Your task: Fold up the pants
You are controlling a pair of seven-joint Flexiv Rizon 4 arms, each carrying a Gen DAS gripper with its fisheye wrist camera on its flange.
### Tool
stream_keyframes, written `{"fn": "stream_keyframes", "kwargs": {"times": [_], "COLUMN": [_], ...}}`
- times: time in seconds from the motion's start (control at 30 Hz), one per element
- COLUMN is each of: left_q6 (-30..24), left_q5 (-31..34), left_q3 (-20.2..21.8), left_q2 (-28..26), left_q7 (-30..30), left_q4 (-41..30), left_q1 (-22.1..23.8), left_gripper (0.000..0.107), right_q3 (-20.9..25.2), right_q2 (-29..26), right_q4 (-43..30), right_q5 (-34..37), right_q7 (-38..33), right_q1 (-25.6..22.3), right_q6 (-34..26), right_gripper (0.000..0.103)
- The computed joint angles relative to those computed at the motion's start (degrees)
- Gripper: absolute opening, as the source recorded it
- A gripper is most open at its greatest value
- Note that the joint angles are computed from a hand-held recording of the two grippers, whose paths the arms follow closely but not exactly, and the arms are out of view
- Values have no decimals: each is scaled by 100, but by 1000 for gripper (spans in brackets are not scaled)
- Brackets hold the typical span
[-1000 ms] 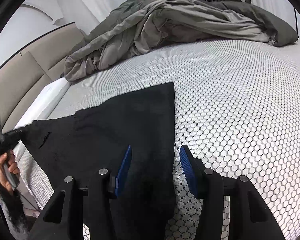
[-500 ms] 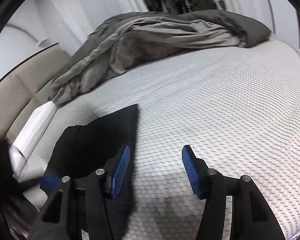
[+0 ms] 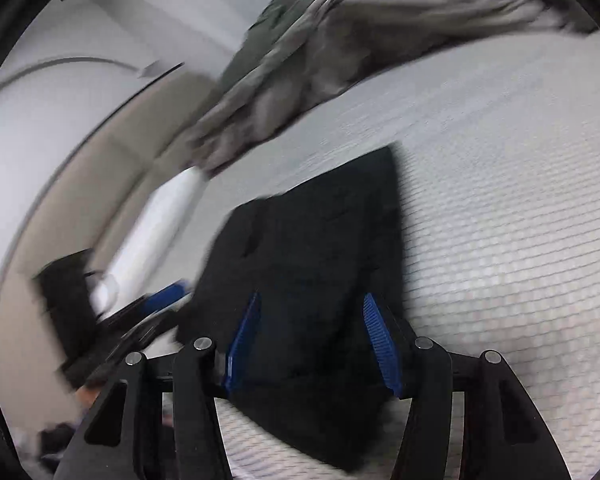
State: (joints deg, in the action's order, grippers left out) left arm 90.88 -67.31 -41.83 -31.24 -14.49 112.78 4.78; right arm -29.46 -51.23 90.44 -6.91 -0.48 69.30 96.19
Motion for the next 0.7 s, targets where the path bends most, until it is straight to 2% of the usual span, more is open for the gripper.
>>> {"fn": "stream_keyframes", "kwargs": {"times": [0.07,0.1,0.13,0.27,0.3,0.37,0.43,0.47,0.57,0.6,0.63,0.7], "left_q6": [-262,-399,-454,-644,-738,-697,-370,-322,-328,-355,-374,-364], "left_q5": [206,278,91,662,727,834,568,705,905,985,1058,1194], "left_q3": [484,615,655,1250,1294,1328,1002,914,908,929,927,880], "left_q2": [-37,-113,-69,-323,-302,-350,-240,-234,-207,-223,-216,-228], "left_q7": [-478,-570,-392,-1043,-1096,-1109,-688,-718,-852,-936,-996,-1070], "left_q4": [-146,-275,-217,-578,-581,-604,-273,-211,-127,-136,-117,-98], "left_q1": [-163,-191,-139,-456,-403,-402,-128,11,90,103,128,186], "left_gripper": [68,68,68,68,68,68,68,68,68,68,68,68], "right_q3": [207,269,327,311,239,-16,73,149,246,132,-24,-13], "right_q2": [-66,-68,-76,-253,-205,-57,-13,-17,-123,-233,-387,-487], "right_q4": [-227,-289,-334,-357,-325,-263,-267,-275,-402,-475,-519,-651], "right_q5": [-78,-142,-207,30,84,-79,-233,-283,-461,-450,-289,-116], "right_q7": [-33,-12,33,258,199,200,320,367,477,522,530,386], "right_q1": [-171,-216,-272,-316,-237,-12,-73,-145,-315,-302,-246,-286], "right_q6": [-149,-306,-383,356,216,-553,-761,-719,-379,-67,515,748], "right_gripper": [56,56,56,56,56,56,56,56,55,55,55,55]}}
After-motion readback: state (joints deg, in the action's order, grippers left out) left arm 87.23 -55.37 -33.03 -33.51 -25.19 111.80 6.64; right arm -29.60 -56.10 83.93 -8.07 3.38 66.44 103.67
